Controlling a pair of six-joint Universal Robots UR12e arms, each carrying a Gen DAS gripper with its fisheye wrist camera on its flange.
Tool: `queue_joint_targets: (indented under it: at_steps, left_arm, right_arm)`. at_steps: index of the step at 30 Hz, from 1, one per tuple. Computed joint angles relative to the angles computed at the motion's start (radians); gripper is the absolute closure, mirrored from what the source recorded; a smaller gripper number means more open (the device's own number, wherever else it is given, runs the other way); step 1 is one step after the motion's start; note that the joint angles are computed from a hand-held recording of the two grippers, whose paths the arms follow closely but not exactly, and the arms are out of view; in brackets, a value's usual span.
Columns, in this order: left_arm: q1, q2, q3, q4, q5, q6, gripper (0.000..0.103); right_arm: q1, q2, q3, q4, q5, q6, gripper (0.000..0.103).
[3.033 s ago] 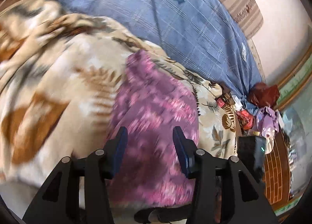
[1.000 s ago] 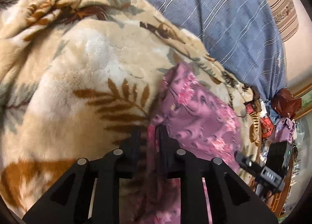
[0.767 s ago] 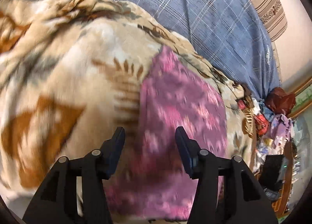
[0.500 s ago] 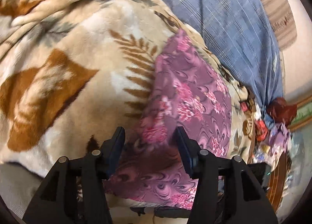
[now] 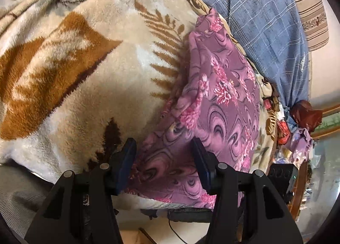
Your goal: Fold small clothes
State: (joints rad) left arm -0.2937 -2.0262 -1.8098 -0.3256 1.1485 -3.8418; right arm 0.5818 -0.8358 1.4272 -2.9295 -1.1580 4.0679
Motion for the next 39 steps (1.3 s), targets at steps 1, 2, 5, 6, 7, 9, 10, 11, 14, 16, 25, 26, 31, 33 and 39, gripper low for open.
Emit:
queue_joint_targets:
  at_steps: [1,2,5,6,7,9,10,11,14,16,25,26,31,33,39]
  left_arm:
    - [0.003,0.0,-0.002,-0.001,-0.013,0.002,0.051]
    - [0.007,-0.001,-0.005,0.005,-0.042,-0.012,0.051]
    - [0.023,-0.009,-0.02,0.041,-0.113,-0.051,0.051]
    - [0.02,-0.007,-0.02,0.036,-0.103,-0.048,0.059]
    - [0.016,-0.004,-0.018,0.029,-0.087,-0.042,0.087]
    - [0.011,-0.008,-0.018,0.032,-0.114,-0.033,0.096]
    - [0.008,-0.005,-0.02,0.041,-0.108,-0.046,0.097]
    - [0.003,0.003,-0.025,0.054,-0.114,-0.054,0.097]
    - [-0.005,0.009,-0.05,0.144,-0.196,-0.102,0.097]
    - [-0.032,0.012,-0.046,0.082,-0.211,-0.056,0.096]
    - [-0.09,0.084,-0.05,0.068,0.073,0.001,0.046]
    - [-0.091,0.088,-0.046,0.088,0.097,0.006,0.041]
    - [-0.075,0.029,0.045,0.091,0.126,0.029,0.036]
    - [-0.058,-0.015,0.073,0.13,0.104,0.011,0.036]
    - [-0.006,-0.075,0.057,0.204,-0.005,-0.144,0.038]
  right_arm:
    - [-0.001,0.003,-0.004,0.0,0.005,0.007,0.056]
    - [-0.003,0.009,-0.009,-0.003,0.017,0.023,0.056]
    - [-0.005,0.017,-0.021,0.02,0.025,0.043,0.061]
    - [-0.005,0.017,-0.02,0.011,0.025,0.045,0.073]
    - [-0.007,0.018,-0.018,-0.002,0.036,0.04,0.079]
    - [-0.008,0.015,-0.01,-0.02,0.038,0.05,0.083]
    - [-0.008,0.009,-0.006,-0.021,0.038,0.044,0.084]
    - [-0.008,-0.001,0.002,-0.025,0.027,0.039,0.086]
    - [-0.011,-0.05,0.039,-0.024,-0.01,0.002,0.087]
    - [-0.011,-0.097,0.063,0.055,-0.074,-0.07,0.086]
    - [-0.034,-0.142,0.123,0.147,-0.098,-0.093,0.061]
    - [-0.033,-0.15,0.125,0.129,-0.119,-0.096,0.045]
    - [-0.057,-0.126,0.047,0.097,-0.097,-0.171,0.034]
    - [-0.063,-0.092,-0.013,0.113,-0.087,-0.235,0.033]
    - [-0.102,0.001,-0.108,0.191,-0.033,-0.245,0.043]
